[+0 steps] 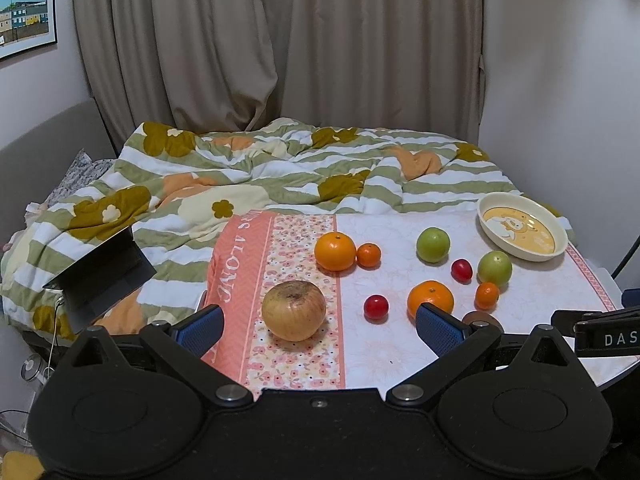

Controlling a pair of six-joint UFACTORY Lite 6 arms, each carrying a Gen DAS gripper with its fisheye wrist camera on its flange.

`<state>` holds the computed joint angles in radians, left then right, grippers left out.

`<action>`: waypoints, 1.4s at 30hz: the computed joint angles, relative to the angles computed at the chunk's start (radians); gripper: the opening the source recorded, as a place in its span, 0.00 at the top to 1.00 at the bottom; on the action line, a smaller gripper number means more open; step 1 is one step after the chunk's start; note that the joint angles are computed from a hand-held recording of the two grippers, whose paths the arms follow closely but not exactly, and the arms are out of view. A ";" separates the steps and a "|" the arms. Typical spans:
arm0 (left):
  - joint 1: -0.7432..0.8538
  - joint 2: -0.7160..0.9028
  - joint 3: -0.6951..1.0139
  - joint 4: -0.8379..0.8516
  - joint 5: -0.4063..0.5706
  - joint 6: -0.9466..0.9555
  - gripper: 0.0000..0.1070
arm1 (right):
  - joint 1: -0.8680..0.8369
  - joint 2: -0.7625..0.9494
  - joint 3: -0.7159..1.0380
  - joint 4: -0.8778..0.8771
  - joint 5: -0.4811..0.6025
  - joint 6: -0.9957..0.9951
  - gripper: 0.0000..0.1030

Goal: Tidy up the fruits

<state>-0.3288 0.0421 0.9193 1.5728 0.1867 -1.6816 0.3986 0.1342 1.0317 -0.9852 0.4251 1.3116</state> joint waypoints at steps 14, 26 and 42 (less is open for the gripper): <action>0.001 0.007 0.006 -0.014 0.002 0.017 0.04 | 0.011 0.005 0.005 0.009 0.001 -0.014 0.00; 0.005 0.011 0.012 -0.041 -0.008 0.043 0.04 | 0.005 0.004 0.002 0.017 -0.010 -0.024 0.00; -0.008 0.027 0.024 -0.044 -0.002 0.038 0.04 | 0.003 0.001 0.000 0.023 -0.009 -0.028 0.00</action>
